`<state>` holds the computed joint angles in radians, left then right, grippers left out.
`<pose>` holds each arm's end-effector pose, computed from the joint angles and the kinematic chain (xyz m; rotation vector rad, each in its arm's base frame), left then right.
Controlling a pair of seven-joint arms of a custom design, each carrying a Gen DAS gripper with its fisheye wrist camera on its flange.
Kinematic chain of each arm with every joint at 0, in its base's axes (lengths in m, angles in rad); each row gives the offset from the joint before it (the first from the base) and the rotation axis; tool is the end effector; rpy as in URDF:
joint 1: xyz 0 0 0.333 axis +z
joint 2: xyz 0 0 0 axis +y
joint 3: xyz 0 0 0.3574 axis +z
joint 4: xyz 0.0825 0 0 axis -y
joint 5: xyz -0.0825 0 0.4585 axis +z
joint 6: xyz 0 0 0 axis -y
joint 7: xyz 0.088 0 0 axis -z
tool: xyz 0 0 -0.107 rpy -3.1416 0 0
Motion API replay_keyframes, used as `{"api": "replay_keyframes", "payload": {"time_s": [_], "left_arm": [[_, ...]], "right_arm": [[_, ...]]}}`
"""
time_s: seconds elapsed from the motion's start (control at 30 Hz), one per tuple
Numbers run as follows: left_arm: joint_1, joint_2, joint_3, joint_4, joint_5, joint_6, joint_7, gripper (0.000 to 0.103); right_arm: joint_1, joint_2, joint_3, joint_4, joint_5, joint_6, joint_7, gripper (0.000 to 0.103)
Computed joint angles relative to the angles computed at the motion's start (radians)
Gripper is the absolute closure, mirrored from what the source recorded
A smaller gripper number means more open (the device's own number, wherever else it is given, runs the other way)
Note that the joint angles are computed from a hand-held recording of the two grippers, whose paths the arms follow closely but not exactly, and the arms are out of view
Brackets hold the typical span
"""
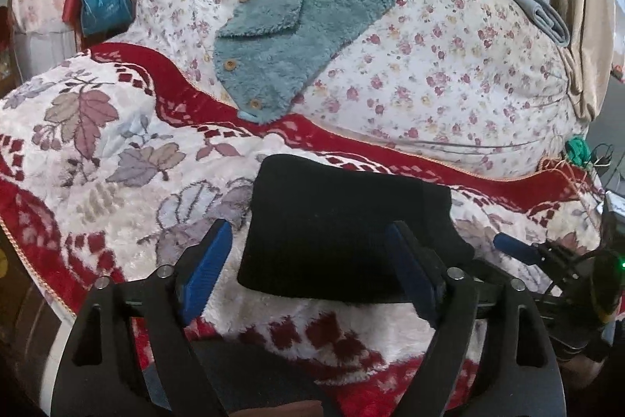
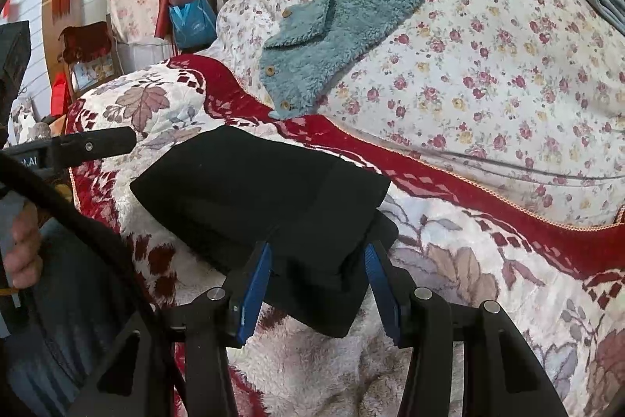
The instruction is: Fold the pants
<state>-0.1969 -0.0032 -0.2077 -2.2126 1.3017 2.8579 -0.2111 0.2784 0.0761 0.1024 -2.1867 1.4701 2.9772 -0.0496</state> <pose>0.5396 -0.2883 0.4193 -1.9093 1.5437 -0.9413 0.5939 0.1629 0.3826 -2.0529 1.0776 -0.5075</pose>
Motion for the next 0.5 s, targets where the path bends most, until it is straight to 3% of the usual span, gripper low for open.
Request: {"api": "replay_keyframes", "payload": {"time_s": [0.13, 0.2, 0.33, 0.5], "left_arm": [[-0.002, 0.016, 0.001, 0.014, 0.053, 0.014, -0.015, 0.019], [-0.005, 0.032, 0.001, 0.018, -0.007, 0.017, 0.048, 0.019], [-0.047, 0.070, -0.020, 0.059, -0.170, -0.162, 0.254, 0.019], [-0.088, 0.083, -0.018, 0.077, -0.133, -0.250, 0.278, 0.019]], "right_arm": [[0.000, -0.003, 0.001, 0.001, 0.023, 0.007, -0.020, 0.054], [0.001, -0.004, 0.000, 0.000, 0.036, 0.009, -0.032, 0.054], [0.004, -0.005, -0.001, 0.000, 0.054, 0.020, -0.047, 0.054], [0.008, -0.009, -0.001, -0.003, 0.076, 0.027, -0.070, 0.054]]}}
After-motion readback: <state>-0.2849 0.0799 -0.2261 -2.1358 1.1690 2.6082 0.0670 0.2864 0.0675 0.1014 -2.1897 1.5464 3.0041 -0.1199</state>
